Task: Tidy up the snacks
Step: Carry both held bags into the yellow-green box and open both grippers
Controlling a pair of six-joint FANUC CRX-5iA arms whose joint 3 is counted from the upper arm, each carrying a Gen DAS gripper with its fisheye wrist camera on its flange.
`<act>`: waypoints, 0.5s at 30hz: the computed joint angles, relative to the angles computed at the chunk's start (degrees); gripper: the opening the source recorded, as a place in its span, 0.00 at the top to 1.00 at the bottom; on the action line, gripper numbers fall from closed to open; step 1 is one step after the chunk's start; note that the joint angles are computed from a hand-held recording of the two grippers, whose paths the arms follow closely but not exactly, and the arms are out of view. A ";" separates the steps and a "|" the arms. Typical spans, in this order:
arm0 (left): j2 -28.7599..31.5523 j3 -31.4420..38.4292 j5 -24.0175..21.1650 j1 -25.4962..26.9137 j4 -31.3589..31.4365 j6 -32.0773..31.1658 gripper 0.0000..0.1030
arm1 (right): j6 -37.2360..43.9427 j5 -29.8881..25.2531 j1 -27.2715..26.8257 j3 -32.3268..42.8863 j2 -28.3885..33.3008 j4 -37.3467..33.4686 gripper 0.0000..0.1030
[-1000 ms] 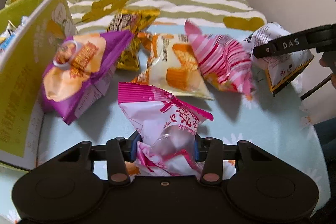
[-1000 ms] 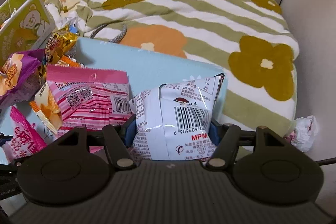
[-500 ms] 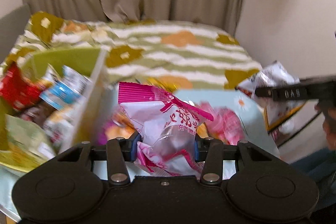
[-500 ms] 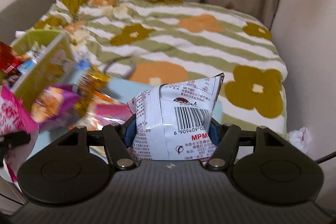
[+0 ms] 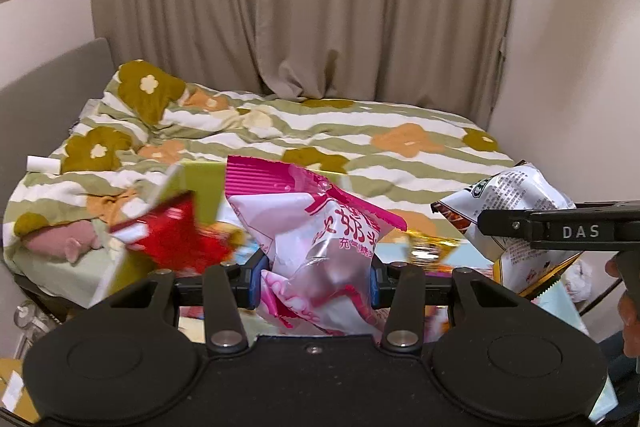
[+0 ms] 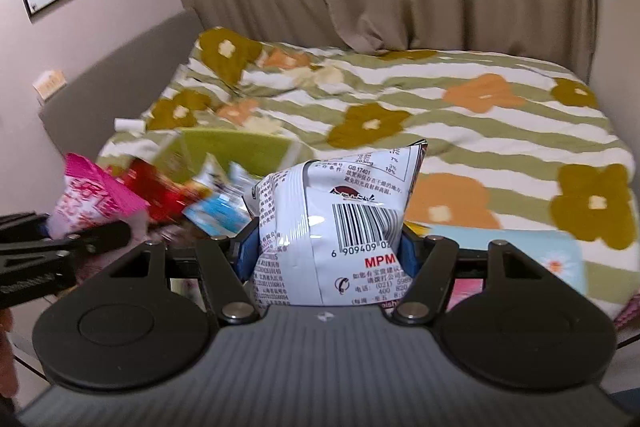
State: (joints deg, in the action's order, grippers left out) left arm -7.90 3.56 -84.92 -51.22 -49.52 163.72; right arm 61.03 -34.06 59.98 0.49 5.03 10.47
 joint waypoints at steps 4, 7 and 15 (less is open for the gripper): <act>-7.09 -6.37 2.65 4.42 2.29 -3.57 0.52 | -8.54 0.65 4.15 2.05 3.05 5.54 0.22; -12.00 -11.11 5.54 8.62 4.98 -6.76 0.52 | -14.09 0.27 6.38 3.63 5.43 9.48 0.22; -23.24 -24.54 17.45 25.75 18.08 -18.70 0.04 | -27.78 -3.80 11.02 7.88 11.64 17.30 0.22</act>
State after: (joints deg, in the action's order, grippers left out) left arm -31.14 -20.98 -67.48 -25.47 -31.44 145.02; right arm 33.25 -37.86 70.99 8.37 16.66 27.78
